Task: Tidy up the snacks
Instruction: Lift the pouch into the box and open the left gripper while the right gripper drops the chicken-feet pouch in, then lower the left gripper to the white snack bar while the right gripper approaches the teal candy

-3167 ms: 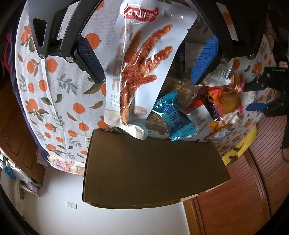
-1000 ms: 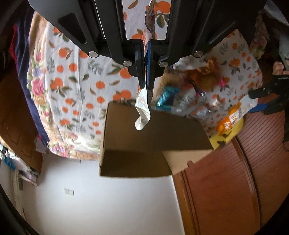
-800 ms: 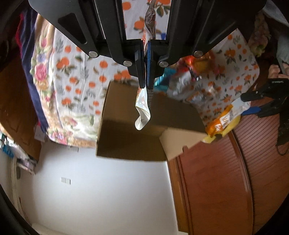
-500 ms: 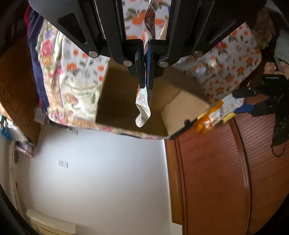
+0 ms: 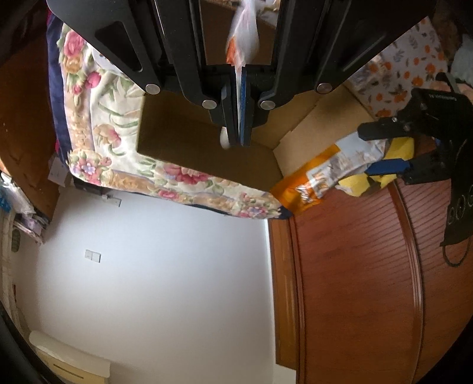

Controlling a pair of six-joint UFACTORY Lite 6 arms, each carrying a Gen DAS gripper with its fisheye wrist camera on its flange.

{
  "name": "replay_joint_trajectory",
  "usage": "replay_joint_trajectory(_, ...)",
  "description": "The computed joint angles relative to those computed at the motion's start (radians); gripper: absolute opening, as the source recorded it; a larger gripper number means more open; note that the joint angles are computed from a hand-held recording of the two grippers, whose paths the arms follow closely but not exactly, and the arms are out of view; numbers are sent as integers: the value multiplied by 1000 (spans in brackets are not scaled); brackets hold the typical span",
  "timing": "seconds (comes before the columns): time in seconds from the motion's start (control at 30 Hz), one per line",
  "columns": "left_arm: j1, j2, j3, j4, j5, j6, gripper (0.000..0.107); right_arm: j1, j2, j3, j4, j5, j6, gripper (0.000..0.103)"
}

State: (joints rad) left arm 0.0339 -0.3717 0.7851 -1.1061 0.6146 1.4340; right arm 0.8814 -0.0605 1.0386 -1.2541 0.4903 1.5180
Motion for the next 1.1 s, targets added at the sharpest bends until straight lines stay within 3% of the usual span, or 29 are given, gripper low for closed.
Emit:
replay_joint_trajectory(0.1,-42,84,14,-25,-57,25,58,-11,101,35,-17,0,0,0)
replay_joint_trajectory(0.53,-116,171,8,-10,-151,-31,61,-26,75,-117,-155,-72,210,0)
replay_joint_trajectory(0.8,-101,55,-33,48,-124,-115,64,39,-68,-242,-119,-23,236,2)
replay_joint_trajectory(1.1,-55,-196,-134,191,-6,-252,64,279,-242,-326,9,180,252,3)
